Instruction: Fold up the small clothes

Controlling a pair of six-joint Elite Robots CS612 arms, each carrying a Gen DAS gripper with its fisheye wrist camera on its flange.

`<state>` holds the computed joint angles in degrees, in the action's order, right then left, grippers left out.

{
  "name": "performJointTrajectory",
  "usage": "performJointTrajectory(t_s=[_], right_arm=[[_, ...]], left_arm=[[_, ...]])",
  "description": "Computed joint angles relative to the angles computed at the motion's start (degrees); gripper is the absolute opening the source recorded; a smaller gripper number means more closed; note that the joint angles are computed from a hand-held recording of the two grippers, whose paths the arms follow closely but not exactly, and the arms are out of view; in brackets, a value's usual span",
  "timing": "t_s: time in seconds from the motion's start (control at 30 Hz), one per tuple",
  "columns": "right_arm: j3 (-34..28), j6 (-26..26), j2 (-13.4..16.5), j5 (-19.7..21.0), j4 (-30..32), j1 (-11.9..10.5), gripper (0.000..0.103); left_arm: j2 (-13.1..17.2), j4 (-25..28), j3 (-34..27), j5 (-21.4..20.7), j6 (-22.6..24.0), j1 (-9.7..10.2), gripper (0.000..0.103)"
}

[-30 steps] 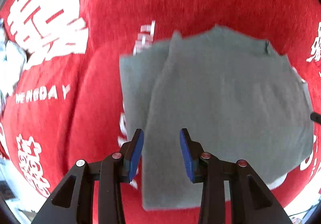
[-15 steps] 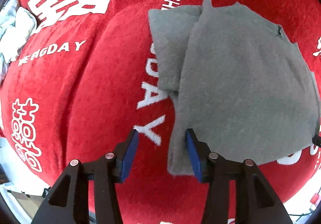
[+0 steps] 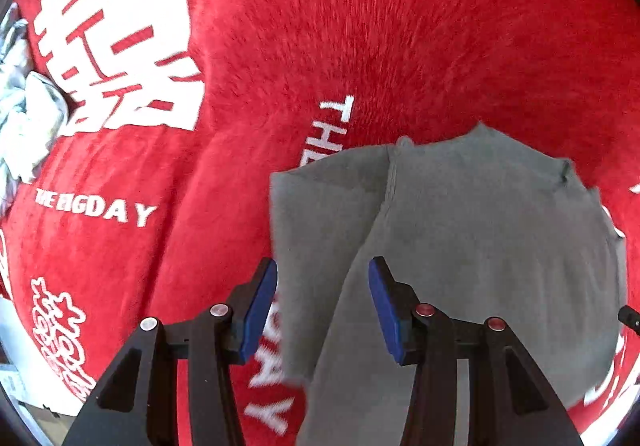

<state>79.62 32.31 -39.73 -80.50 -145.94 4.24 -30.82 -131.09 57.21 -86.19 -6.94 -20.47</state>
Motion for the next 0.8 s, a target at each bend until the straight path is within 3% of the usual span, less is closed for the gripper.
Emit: performJointTrajectory(t_s=[0.1,0.23,0.4,0.63,0.8], right_arm=[[-2.0,-0.8,1.7,0.6,1.8,-0.4,0.017],[-1.0,-1.3,2.1,3.0,0.7,-1.6,0.014],[2.5,0.5,-0.4,4.7,0.5,-3.4,0.013],[6.3,2.0,-3.6,7.8,-0.2,-4.9,0.017],[6.7,2.3,-4.1,10.9,0.8,-5.0,0.017]], left_arm=[[2.3,3.9,-2.8,2.7,-2.0,-0.32,0.05],[2.1,3.6,-2.0,1.3,-2.5,0.16,0.05],[0.6,6.6,-1.3,3.6,-3.0,-0.15,0.05],[-3.7,9.0,3.5,3.0,-1.4,-1.64,0.05],[-6.1,8.3,7.0,1.7,-2.0,-3.14,0.05]])
